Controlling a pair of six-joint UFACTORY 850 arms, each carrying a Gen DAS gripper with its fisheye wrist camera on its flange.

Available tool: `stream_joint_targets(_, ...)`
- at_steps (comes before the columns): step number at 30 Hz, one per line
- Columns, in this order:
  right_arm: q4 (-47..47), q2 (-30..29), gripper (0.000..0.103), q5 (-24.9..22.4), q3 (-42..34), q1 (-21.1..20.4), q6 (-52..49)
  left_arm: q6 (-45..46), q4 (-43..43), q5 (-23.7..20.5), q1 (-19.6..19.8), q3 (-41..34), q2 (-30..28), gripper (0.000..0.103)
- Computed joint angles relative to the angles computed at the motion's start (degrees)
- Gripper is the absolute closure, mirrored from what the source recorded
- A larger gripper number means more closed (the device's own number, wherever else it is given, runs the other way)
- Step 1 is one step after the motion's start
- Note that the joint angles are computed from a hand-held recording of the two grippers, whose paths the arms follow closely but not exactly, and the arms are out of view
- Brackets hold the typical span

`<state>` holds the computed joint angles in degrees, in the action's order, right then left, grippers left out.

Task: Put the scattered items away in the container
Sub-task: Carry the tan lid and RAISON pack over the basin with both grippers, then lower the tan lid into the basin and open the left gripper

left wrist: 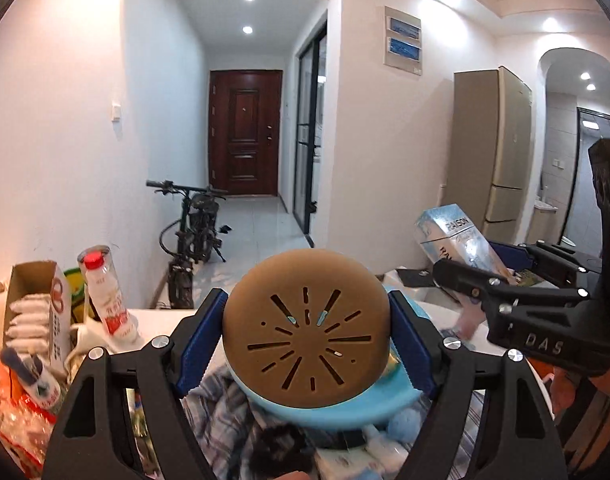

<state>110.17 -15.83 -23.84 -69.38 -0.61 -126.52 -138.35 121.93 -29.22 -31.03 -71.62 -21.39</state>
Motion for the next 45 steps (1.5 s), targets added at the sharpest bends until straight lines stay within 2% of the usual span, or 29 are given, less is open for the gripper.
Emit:
stream_joint_targets(3, 0.78, -3.39, 0.044, 0.99, -4.03, 0.70, 2.50, 1.31, -2.06, -2.13, 0.68, -2.36, -2.19, 0.025)
stream_joint_targets(6, 2.45, -6.18, 0.044, 2.01, -5.95, 1.50, 1.10, 2.88, -2.63, -2.09, 1.69, -4.46, -4.47, 0.025)
stream_joint_targets(8, 0.33, -8.76, 0.044, 2.43, -7.64, 2.01, 3.30, 4.77, -4.66, -2.21, 2.21, -5.99, -6.24, 0.025)
stream_joint_targets(11, -5.52, -12.15, 0.044, 5.04, -10.95, 2.66, 9.31, 2.53, -4.44, -0.01, 3.44, -7.60, -8.42, 0.025)
stream_joint_targets(13, -8.18, -13.12, 0.044, 5.45, -11.88, 2.53, 12.22, 4.47, -6.04, 2.51, 4.06, -9.03, -9.65, 0.025)
stream_joint_targets(18, -8.60, -13.15, 0.044, 5.12, -11.89, 2.26, 12.37, 4.99, -7.34, 4.89, 4.37, -9.65, -9.98, 0.025)
stream_joint_targets(29, -9.77, -12.61, 0.044, 4.53, -12.13, 1.73, 13.53, 8.49, -7.32, 5.40, 2.87, -10.75, -10.67, 0.025)
stream_joint_targets(33, -10.06, -12.33, 0.044, 5.98, -12.26, 2.11, 13.24, 9.08, -7.39, 5.23, 2.91, -11.00, -10.93, 0.025)
stream_joint_targets(36, -12.82, -12.36, 0.044, 5.35, -12.67, 1.99, 16.22, 8.83, -7.53, 5.56, 3.13, -10.89, -10.79, 0.025)
stream_joint_targets(45, -11.29, -11.87, 0.044, 5.69, -11.80, 2.36, 14.13, 9.92, -9.55, 6.71, 3.82, -11.24, -10.93, 0.025)
